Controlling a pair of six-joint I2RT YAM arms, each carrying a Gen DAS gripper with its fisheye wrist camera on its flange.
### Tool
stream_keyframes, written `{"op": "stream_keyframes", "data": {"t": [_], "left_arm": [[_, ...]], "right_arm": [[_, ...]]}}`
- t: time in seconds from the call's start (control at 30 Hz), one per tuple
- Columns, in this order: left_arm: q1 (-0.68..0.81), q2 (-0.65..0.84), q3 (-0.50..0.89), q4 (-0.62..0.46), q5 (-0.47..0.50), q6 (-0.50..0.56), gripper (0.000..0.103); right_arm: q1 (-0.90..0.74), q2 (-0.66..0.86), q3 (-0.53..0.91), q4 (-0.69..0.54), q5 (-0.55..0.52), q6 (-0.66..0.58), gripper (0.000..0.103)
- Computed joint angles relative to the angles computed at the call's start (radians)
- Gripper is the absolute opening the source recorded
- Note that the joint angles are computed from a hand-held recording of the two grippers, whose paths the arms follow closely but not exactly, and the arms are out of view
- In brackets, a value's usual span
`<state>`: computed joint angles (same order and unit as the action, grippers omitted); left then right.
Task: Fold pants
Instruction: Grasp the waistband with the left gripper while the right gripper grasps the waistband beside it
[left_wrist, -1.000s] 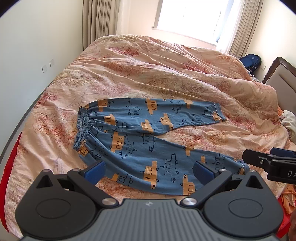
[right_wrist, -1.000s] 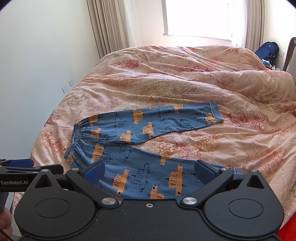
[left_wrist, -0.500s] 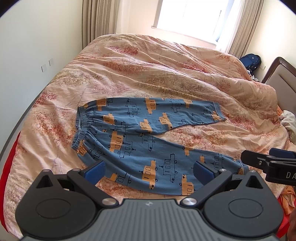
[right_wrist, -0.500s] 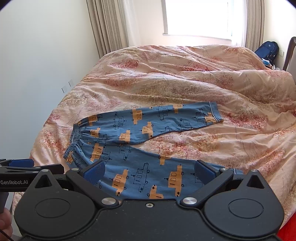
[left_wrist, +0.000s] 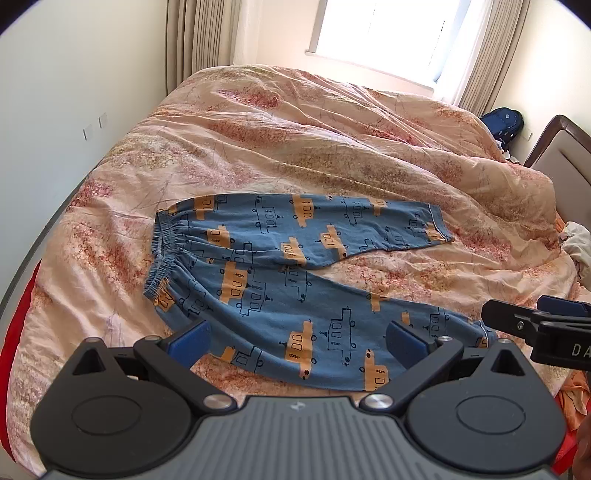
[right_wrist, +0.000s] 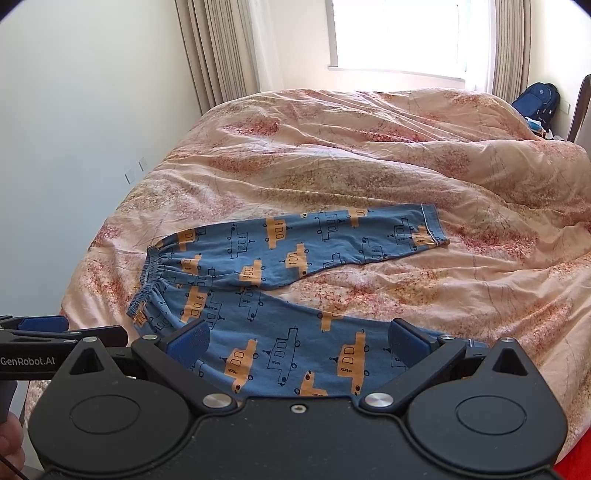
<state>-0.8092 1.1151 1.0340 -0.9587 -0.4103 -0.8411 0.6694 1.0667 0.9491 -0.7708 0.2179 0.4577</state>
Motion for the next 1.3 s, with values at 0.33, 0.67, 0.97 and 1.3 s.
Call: {"op": "stream_keyframes", "data": {"t": [0.33, 0.67, 0.97, 1.3], "left_arm": [[-0.012, 0.034, -0.019, -0.007, -0.014, -0.049, 0.103], [0.183, -0.007, -0.132, 0.157, 0.077, 0.121, 0.103], [0.778, 0.319, -0.292, 0.773, 0.413, 0.694, 0.103], [1.024, 0.934, 0.205, 0.861, 0.657, 1.135, 0.103]], "right_arm": [[-0.027, 0.012, -0.052, 0.065, -0.062, -0.026, 0.103], [-0.130, 0.034, -0.120, 0.172, -0.156, -0.167, 0.103], [-0.278, 0.475, -0.047, 0.529, -0.385, -0.475, 0.103], [-0.296, 1.140, 0.586, 0.506, -0.471, -0.766, 0.102]]}}
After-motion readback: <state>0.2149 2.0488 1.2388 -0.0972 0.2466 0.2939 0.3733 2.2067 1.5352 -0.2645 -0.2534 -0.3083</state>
